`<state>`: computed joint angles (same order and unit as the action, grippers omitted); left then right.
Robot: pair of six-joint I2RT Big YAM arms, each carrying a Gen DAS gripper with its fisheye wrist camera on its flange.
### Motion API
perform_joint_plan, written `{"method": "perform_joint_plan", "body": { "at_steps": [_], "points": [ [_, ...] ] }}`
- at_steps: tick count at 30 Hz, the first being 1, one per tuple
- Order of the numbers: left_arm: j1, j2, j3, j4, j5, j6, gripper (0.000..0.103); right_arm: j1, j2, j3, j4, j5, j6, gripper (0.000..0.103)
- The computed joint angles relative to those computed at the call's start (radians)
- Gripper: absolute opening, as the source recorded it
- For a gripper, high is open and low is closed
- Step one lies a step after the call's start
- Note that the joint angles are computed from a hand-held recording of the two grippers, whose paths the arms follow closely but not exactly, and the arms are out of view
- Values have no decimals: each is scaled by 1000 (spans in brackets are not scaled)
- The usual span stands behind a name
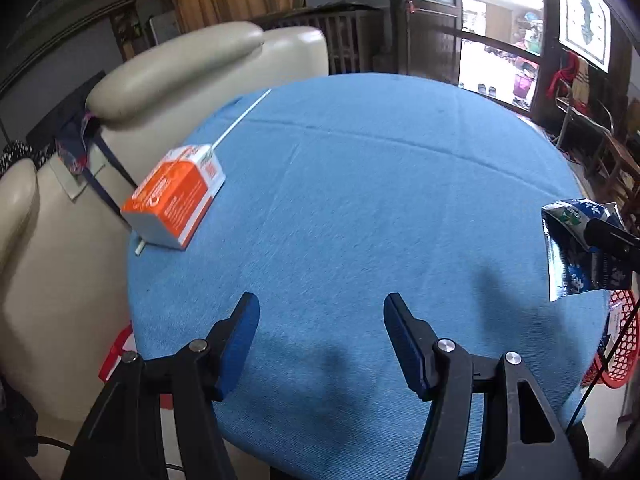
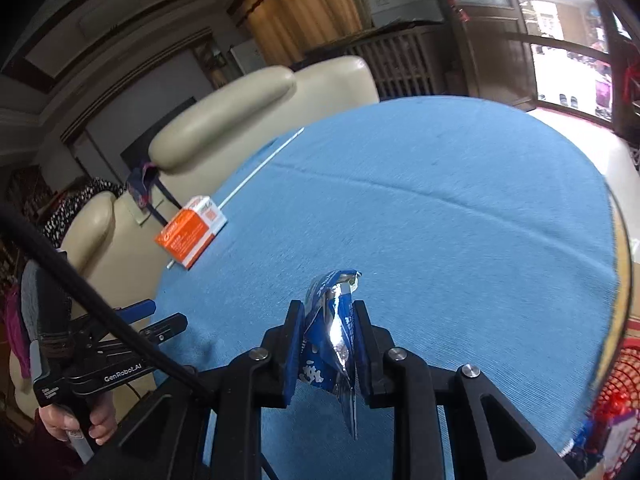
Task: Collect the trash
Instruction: 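Carry the blue wrapper over the red basket with the right tool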
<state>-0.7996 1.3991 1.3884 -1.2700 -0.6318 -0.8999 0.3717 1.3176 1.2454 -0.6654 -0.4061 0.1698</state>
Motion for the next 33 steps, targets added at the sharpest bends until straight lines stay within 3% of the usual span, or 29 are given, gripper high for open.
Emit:
{"method": "perform_joint_plan", "body": {
  "at_steps": [9, 17, 22, 33],
  "points": [
    [-88, 86, 154, -53, -64, 34, 65, -115, -164, -100, 0, 14, -11, 25],
    [-131, 152, 261, -109, -95, 38, 66, -287, -254, -169, -20, -25, -9, 25],
    [-151, 170, 302, -129, -111, 47, 66, -365, -285, -187, -33, -49, -13, 25],
    [-158, 175, 312, -131, -93, 35, 66, -497, -265, -239, -75, 25, 4, 27]
  ]
}}
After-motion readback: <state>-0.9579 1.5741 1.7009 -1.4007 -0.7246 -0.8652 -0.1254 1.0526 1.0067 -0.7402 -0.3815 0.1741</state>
